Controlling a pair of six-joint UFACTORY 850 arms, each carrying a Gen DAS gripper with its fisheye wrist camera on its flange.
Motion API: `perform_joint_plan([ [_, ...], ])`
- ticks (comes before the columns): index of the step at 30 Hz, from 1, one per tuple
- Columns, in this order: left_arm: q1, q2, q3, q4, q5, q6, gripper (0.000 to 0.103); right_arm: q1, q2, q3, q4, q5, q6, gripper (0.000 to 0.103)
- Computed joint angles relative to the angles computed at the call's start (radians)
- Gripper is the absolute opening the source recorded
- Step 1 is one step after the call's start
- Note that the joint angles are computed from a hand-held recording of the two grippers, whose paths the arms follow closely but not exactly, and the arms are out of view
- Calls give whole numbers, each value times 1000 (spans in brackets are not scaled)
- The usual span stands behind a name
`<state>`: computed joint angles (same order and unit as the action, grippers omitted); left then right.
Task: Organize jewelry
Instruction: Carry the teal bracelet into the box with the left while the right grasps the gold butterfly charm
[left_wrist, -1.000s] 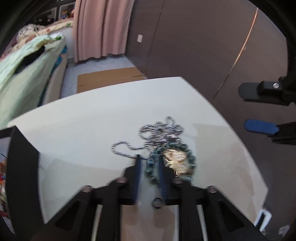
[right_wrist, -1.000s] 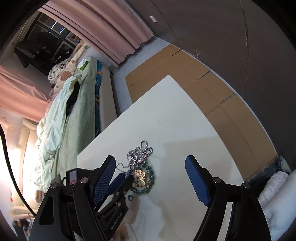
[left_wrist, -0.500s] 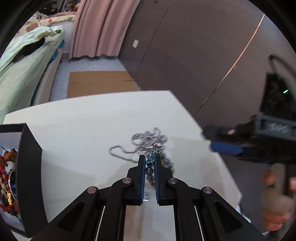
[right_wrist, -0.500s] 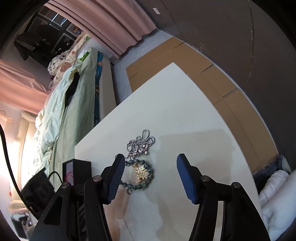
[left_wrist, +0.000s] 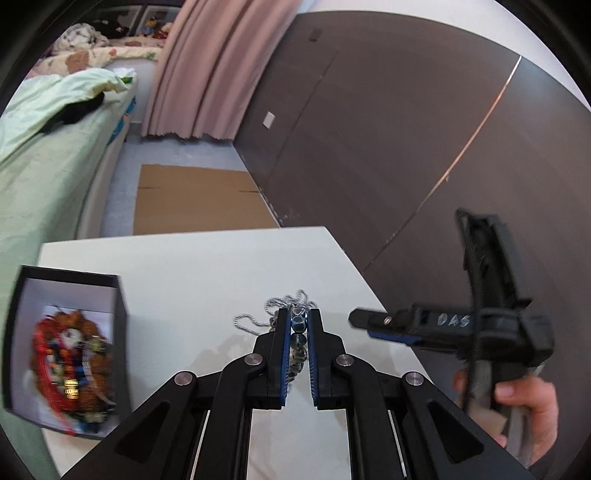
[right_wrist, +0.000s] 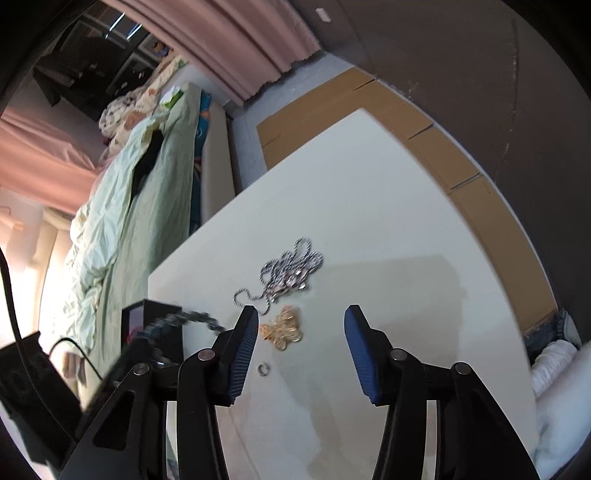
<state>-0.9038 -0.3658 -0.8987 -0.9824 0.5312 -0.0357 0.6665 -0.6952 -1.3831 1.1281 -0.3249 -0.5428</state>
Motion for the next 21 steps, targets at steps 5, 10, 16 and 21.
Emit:
perform_joint_plan([
  [5,2,37,38,-40,24,12,8,28,-42,-53,-123,-23,109,41],
  [10,0,80,84,-57,54,8,8,43,-85,-100,-227,-42,219,36],
  [16,2,128,136,-54,81,-24,8,53,-127,-147,-327,-61,332,22],
  [21,-3,161,164,-69,103,-22,8,79,-139,-182,-541,-48,509,22],
])
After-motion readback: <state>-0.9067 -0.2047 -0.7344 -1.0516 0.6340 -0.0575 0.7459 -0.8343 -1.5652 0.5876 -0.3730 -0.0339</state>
